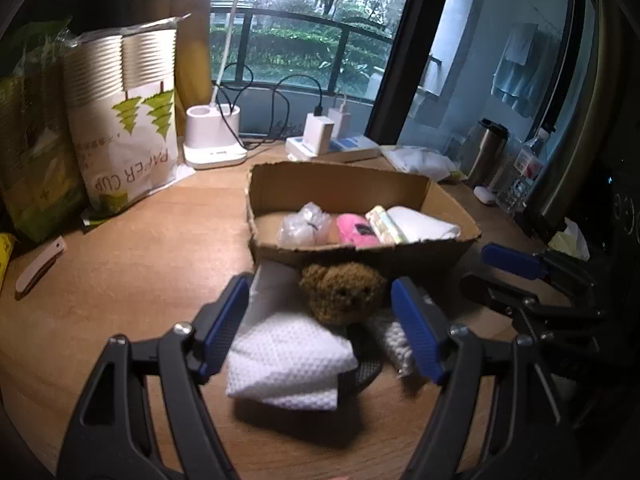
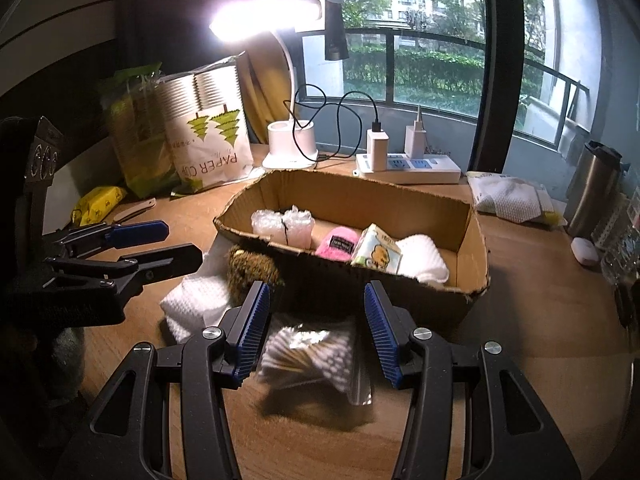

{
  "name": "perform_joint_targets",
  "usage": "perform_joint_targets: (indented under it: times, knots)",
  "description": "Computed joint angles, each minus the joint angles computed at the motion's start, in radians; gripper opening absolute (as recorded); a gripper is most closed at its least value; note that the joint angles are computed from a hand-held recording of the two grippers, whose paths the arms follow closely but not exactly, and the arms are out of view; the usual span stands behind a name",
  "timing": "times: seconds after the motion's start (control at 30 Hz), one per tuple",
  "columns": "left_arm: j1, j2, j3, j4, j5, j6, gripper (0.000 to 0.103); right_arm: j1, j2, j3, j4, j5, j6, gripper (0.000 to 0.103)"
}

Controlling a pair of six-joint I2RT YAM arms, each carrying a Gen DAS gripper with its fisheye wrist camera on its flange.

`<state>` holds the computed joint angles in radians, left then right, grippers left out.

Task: Organize soft objects

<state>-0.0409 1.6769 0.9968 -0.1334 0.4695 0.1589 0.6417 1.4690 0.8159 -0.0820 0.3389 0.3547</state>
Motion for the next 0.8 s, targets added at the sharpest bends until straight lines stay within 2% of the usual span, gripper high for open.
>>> perform_joint_targets:
  times: [0.6,0.7,0.8]
  knots:
    - [-0.002,0.029,-0.110,0.048,-0.028,0.025,0.075,0.028,0.049,-0.084,0.058,-0.001,0.068,0.053]
    - [-0.007,0.051,-0.102,0.047,-0.039,0.028,0.075,0.014,0.077,-0.084,0.069,-0.037,0.066,0.068]
    - [-0.007,0.065,-0.094,0.051,-0.052,0.021,0.075,0.002,0.109,-0.076,0.081,-0.068,0.065,0.071]
